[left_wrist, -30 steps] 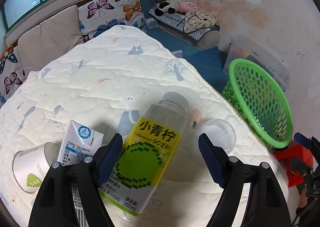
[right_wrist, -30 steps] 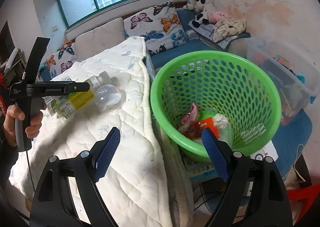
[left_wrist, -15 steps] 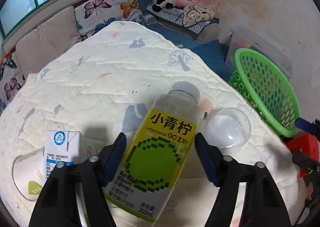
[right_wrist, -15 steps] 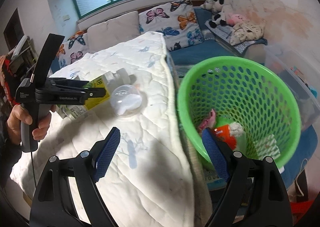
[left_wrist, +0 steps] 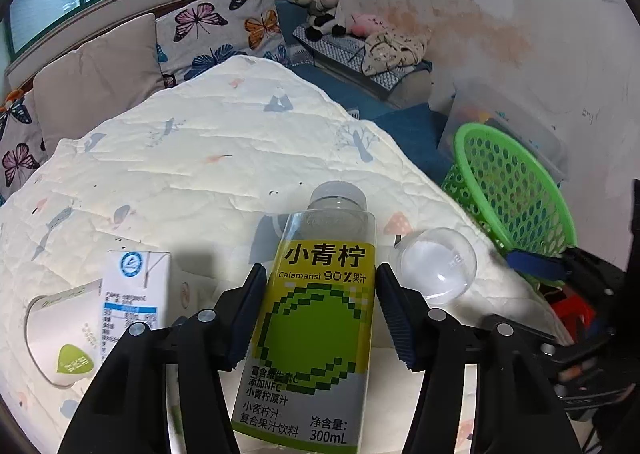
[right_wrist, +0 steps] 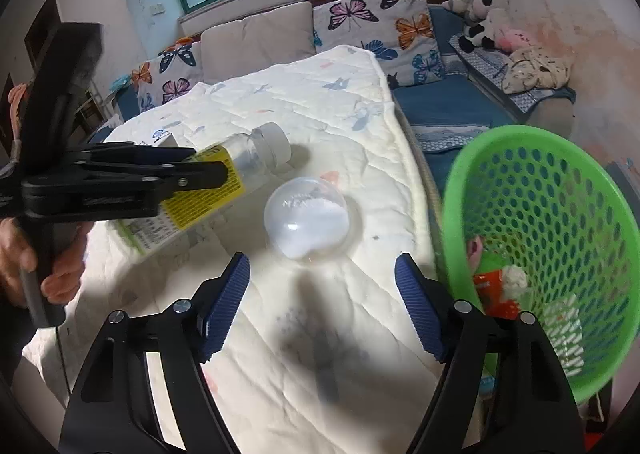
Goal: Collect trash
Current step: 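Grasp the yellow-label juice bottle with the left gripper, then grasp the clear plastic dome lid with the right gripper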
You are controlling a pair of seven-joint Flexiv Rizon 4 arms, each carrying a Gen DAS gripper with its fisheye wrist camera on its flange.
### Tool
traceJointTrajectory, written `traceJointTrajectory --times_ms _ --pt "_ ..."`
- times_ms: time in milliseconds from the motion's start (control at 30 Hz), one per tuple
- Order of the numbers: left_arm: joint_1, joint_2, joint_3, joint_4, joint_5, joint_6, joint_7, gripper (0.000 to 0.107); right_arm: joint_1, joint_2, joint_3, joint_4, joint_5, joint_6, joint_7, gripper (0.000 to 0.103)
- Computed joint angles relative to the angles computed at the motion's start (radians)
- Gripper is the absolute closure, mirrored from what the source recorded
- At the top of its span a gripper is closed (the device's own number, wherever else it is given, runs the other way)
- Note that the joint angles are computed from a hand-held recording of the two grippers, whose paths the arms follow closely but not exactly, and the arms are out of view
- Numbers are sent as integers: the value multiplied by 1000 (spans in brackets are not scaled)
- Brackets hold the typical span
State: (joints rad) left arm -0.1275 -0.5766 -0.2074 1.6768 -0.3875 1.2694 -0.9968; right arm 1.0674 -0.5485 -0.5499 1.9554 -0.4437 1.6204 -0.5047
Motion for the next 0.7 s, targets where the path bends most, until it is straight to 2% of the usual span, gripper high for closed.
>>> traceJointTrajectory --times_ms 267,367,567,700 --pt "54 33 -72 52 -84 30 56 52 -136 -53 141 -109 -18 -45 -2 33" --pt "61 41 -83 65 -109 41 78 52 -163 -68 175 -136 -35 -61 9 38" --pt "58 52 -87 76 -143 43 93 52 -174 -76 175 -148 -76 -69 55 44" --pt "57 59 -91 84 -157 46 106 52 -135 -56 119 -110 -106 -46 88 44"
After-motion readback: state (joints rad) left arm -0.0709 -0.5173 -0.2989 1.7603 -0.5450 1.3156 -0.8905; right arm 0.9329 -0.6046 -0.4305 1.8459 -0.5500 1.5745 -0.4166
